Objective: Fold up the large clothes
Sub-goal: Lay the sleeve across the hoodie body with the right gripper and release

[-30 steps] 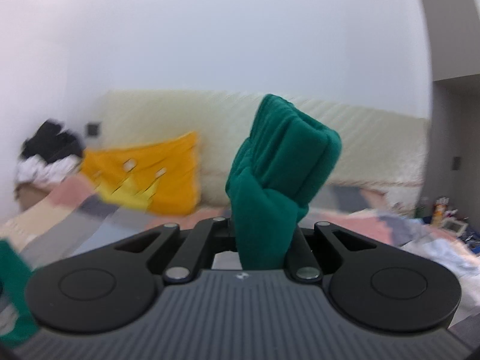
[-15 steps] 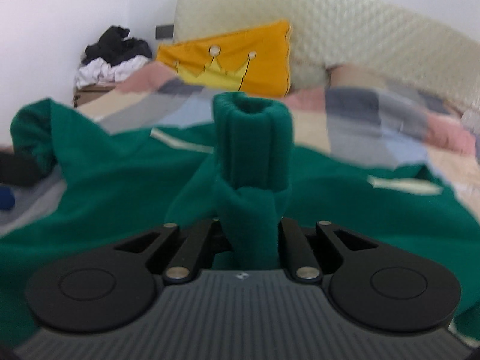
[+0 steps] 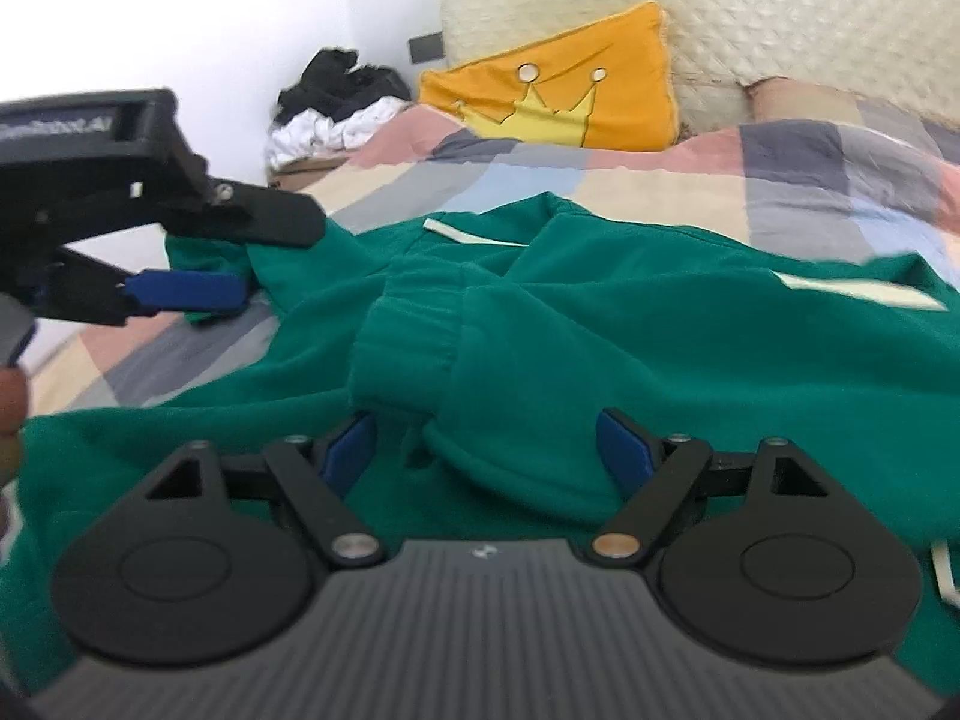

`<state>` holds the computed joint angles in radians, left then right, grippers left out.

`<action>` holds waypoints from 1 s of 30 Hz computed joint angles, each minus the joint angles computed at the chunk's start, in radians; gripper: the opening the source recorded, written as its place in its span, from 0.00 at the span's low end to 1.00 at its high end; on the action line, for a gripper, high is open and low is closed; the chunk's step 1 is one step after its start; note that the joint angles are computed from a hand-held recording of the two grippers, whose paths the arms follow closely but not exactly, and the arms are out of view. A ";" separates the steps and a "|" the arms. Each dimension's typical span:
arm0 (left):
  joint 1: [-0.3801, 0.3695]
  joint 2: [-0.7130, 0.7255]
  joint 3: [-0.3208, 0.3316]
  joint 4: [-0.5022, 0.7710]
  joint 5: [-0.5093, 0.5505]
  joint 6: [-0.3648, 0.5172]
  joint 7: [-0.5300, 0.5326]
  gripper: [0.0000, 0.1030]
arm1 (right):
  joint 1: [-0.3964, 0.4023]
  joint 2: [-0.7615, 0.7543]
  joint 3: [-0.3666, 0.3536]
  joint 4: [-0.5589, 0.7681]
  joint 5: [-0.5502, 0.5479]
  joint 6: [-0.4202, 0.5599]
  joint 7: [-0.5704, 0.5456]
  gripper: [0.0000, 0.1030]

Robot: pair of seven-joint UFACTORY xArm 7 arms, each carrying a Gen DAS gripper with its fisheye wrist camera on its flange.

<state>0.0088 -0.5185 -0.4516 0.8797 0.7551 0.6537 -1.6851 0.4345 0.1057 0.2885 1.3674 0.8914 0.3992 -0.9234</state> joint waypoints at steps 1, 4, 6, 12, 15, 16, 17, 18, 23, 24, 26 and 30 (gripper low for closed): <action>0.002 0.010 -0.008 0.009 0.014 -0.008 0.004 0.78 | -0.017 -0.024 -0.001 -0.019 0.066 0.014 -0.024 0.80; -0.002 0.055 -0.025 0.040 0.051 -0.025 0.023 0.75 | -0.036 -0.059 -0.030 -0.043 0.171 0.026 -0.050 0.80; -0.016 0.101 -0.029 0.072 0.067 -0.016 0.040 0.66 | -0.036 -0.063 -0.047 -0.043 0.162 -0.005 -0.021 0.80; -0.094 0.227 0.016 0.148 0.063 0.063 0.095 0.41 | -0.063 -0.017 -0.071 -0.012 0.143 -0.092 0.098 0.64; -0.133 0.280 0.050 0.176 0.035 0.112 0.117 0.38 | -0.074 0.022 -0.062 0.001 0.083 -0.130 0.140 0.52; -0.146 0.293 0.061 0.182 0.029 0.133 0.127 0.38 | -0.076 0.032 -0.059 0.000 0.046 -0.138 0.161 0.49; -0.158 0.311 0.071 0.193 0.021 0.158 0.136 0.38 | -0.072 0.047 -0.064 0.004 -0.023 -0.141 0.218 0.49; -0.170 0.326 0.085 0.199 0.007 0.171 0.147 0.38 | -0.070 0.059 -0.069 0.006 -0.088 -0.135 0.278 0.48; -0.229 0.381 0.150 0.220 -0.030 0.211 0.179 0.38 | -0.114 0.116 -0.020 0.036 -0.146 -0.099 0.315 0.48; -0.240 0.386 0.163 0.221 -0.030 0.209 0.174 0.38 | -0.120 0.123 -0.012 0.037 -0.151 -0.101 0.312 0.48; -0.261 0.389 0.180 0.225 -0.011 0.217 0.162 0.38 | -0.132 0.127 0.000 0.038 -0.150 -0.100 0.318 0.48; -0.291 0.393 0.193 0.240 0.021 0.248 0.142 0.40 | -0.156 0.096 0.015 0.022 -0.120 -0.079 0.313 0.49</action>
<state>-0.2819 -0.1252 -0.2588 1.1193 0.7758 0.9020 -1.5430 0.2786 0.2017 0.3034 1.3891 0.7712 0.3204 -0.6104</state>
